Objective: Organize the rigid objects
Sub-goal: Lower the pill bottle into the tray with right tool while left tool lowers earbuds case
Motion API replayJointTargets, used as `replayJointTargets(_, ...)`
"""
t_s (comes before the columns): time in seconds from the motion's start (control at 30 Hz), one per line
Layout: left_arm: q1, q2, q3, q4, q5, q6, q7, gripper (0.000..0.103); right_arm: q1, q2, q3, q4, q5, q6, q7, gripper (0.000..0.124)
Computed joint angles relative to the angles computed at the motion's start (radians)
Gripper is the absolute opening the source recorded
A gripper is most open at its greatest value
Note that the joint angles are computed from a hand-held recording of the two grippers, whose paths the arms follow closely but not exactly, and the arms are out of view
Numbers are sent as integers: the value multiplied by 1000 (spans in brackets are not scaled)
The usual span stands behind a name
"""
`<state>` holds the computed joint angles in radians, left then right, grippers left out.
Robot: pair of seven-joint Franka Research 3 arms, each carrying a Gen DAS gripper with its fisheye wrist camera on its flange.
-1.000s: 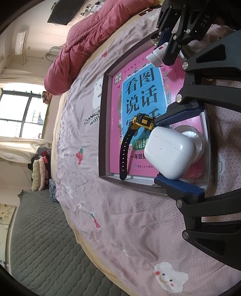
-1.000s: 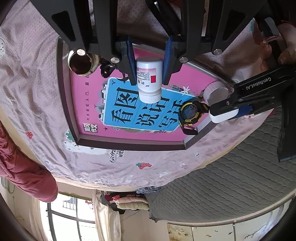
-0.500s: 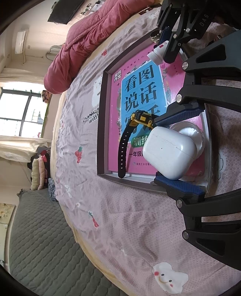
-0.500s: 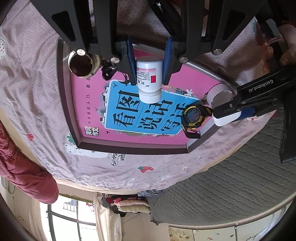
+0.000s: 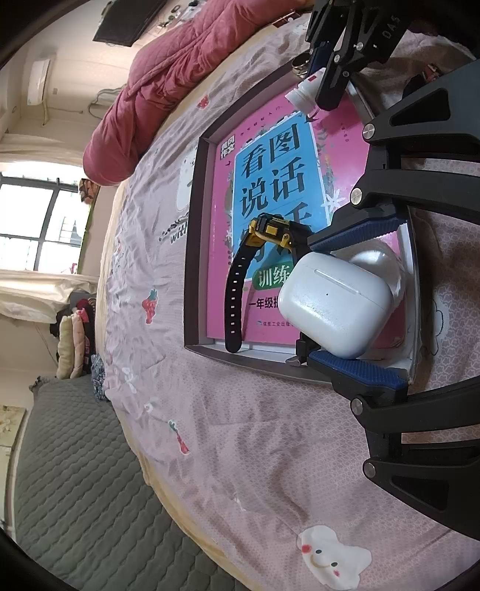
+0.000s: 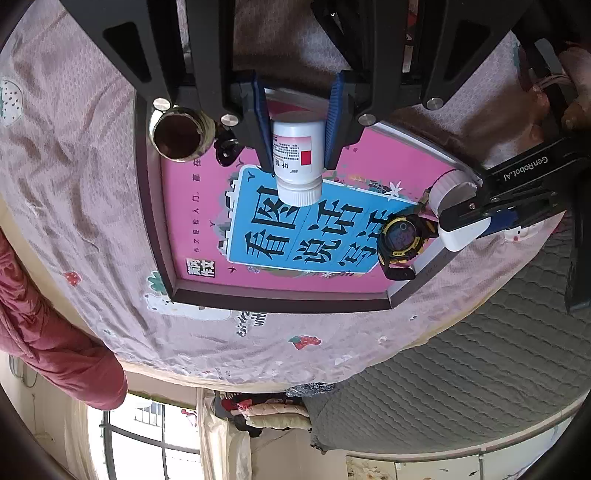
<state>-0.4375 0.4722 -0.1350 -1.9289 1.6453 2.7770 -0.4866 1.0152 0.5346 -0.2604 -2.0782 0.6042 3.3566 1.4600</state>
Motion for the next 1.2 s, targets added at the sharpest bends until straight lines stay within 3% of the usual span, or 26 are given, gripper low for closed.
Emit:
replayJointTargets(0.23, 1, 3, 1, 1, -1, 6, 2, 58, 14, -6, -17, -7, 5, -12, 10, 27)
replayJointTargets(0.6, 1, 3, 1, 1, -2, 6, 2, 58, 173, 20, -202, -8, -47, -80, 123, 27)
replayJointTargets(1.2, 8, 3, -2, -5, 11, 16, -12, 58, 136, -4, -164, -35, -92, -49, 169, 27)
